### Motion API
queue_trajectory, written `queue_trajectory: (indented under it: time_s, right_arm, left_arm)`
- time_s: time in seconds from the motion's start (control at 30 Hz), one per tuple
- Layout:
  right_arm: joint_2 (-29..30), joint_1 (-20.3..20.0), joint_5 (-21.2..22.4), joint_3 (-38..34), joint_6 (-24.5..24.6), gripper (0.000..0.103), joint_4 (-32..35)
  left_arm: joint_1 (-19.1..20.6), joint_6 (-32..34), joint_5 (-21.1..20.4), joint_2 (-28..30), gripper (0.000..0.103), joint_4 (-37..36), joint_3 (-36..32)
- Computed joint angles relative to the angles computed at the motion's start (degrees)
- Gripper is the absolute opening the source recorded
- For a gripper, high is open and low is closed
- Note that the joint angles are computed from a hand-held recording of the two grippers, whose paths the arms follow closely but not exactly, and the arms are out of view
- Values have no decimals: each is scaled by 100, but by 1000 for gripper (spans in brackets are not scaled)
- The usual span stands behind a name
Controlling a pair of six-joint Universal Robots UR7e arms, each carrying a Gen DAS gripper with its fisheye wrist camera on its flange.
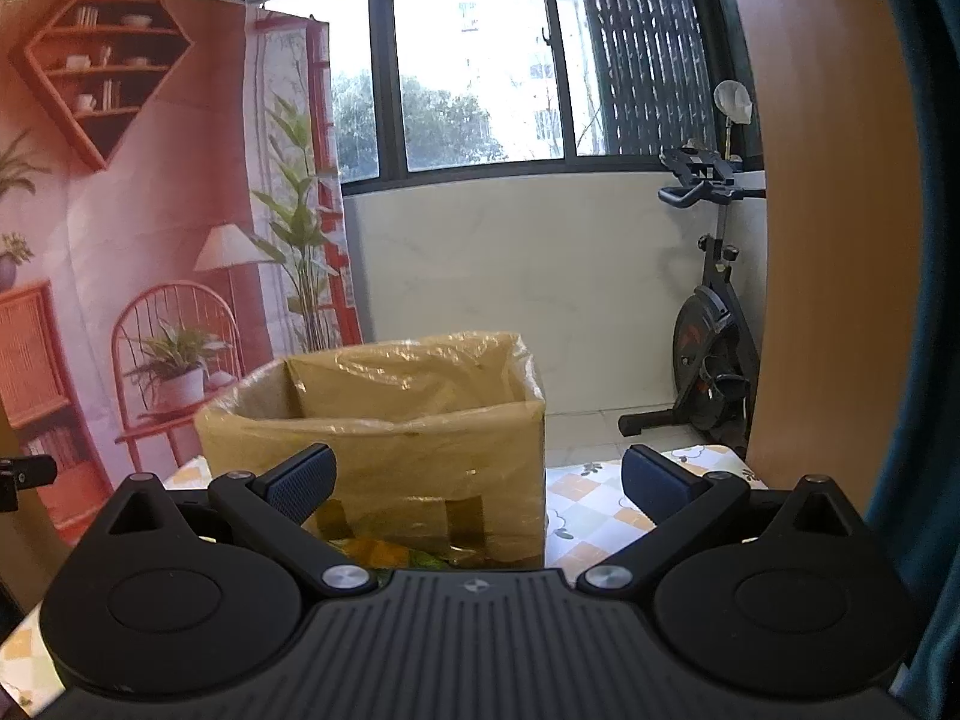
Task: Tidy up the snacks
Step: 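Move both tools down toward the snack bags in front of the box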
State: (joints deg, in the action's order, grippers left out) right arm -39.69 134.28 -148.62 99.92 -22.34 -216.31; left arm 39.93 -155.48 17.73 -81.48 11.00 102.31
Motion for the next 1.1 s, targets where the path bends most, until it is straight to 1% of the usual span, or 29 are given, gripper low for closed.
queue_trajectory:
  time_s: [0.1,0.17,0.2,0.33,0.53,0.63,0.73,0.9,1.1]
  right_arm:
    - [1,-117,69,14,118,103,221]
    - [-57,-185,196,47,237,103,446]
    - [-56,-209,225,24,221,103,499]
    - [36,-299,143,-186,15,103,548]
    - [-30,-522,255,-115,187,103,639]
    - [-116,-647,309,48,319,102,694]
    - [-192,-774,313,185,469,101,857]
    - [-217,-909,358,358,503,100,878]
    - [-254,-1004,429,425,734,99,1232]
  left_arm:
    - [117,-175,104,101,102,143,-52]
    - [177,-171,193,117,102,124,-90]
    - [220,-119,261,114,102,68,-112]
    - [380,24,448,162,102,-31,-304]
    - [679,-170,719,345,102,95,-574]
    - [814,-495,865,489,102,400,-714]
    - [930,-625,971,631,102,572,-834]
    - [1079,-911,1224,786,102,936,-1007]
    - [1279,-1182,1607,937,101,1370,-1272]
